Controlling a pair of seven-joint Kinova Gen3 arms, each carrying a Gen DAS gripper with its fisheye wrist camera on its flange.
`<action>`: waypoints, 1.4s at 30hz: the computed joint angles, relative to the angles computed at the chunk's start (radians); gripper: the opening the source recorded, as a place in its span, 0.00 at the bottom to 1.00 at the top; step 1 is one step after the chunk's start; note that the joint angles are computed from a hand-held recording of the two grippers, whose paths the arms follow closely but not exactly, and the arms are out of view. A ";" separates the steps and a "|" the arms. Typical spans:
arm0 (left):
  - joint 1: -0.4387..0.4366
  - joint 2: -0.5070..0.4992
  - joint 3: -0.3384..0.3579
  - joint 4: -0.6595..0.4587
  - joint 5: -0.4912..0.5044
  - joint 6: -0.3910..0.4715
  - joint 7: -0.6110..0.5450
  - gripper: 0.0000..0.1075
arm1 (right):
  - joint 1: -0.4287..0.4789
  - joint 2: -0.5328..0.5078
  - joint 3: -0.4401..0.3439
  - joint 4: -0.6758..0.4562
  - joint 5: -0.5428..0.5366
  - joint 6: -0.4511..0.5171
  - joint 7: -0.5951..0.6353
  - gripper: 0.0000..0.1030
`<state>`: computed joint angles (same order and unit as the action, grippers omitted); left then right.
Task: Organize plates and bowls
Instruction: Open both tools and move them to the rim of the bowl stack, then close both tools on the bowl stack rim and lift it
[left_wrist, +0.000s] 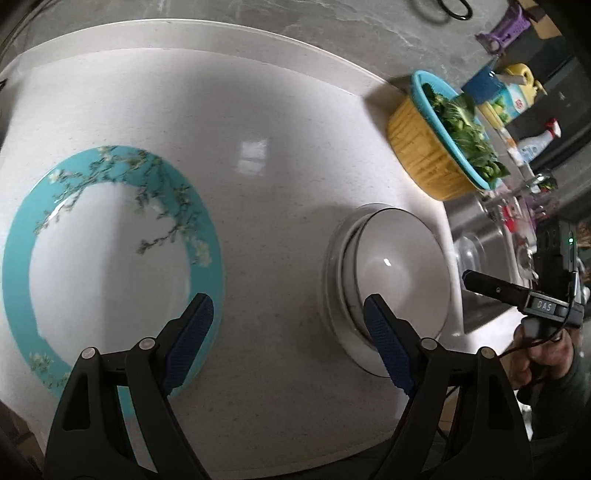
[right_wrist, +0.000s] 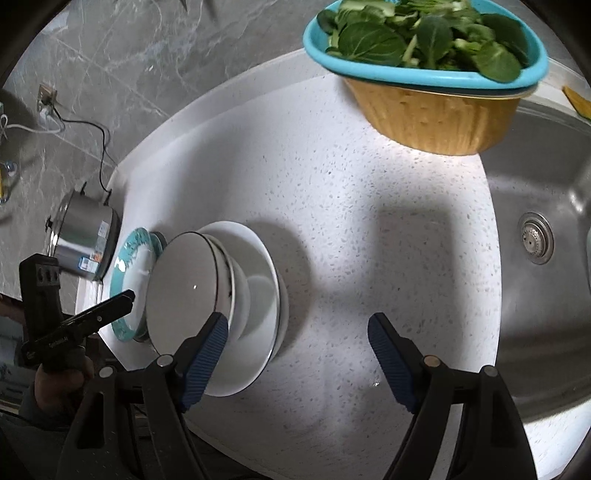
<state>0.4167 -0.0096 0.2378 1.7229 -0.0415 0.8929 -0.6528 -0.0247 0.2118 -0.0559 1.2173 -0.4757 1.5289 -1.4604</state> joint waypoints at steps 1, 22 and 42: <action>0.003 0.004 0.004 0.000 -0.011 0.004 0.020 0.76 | -0.002 0.010 -0.001 -0.010 0.006 0.009 0.005 0.79; 0.041 0.100 -0.012 -0.106 0.019 0.126 -0.109 0.65 | -0.032 0.078 -0.020 -0.056 0.040 0.089 -0.001 0.78; 0.052 0.283 -0.051 -0.309 0.054 0.290 -0.367 0.65 | -0.036 0.060 -0.020 0.017 0.020 0.029 -0.028 0.67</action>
<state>0.4682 0.2737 0.1867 1.4139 0.0126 1.1832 -1.0198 -0.0604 0.2721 -0.0762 1.2347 -0.4555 1.5576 -1.4888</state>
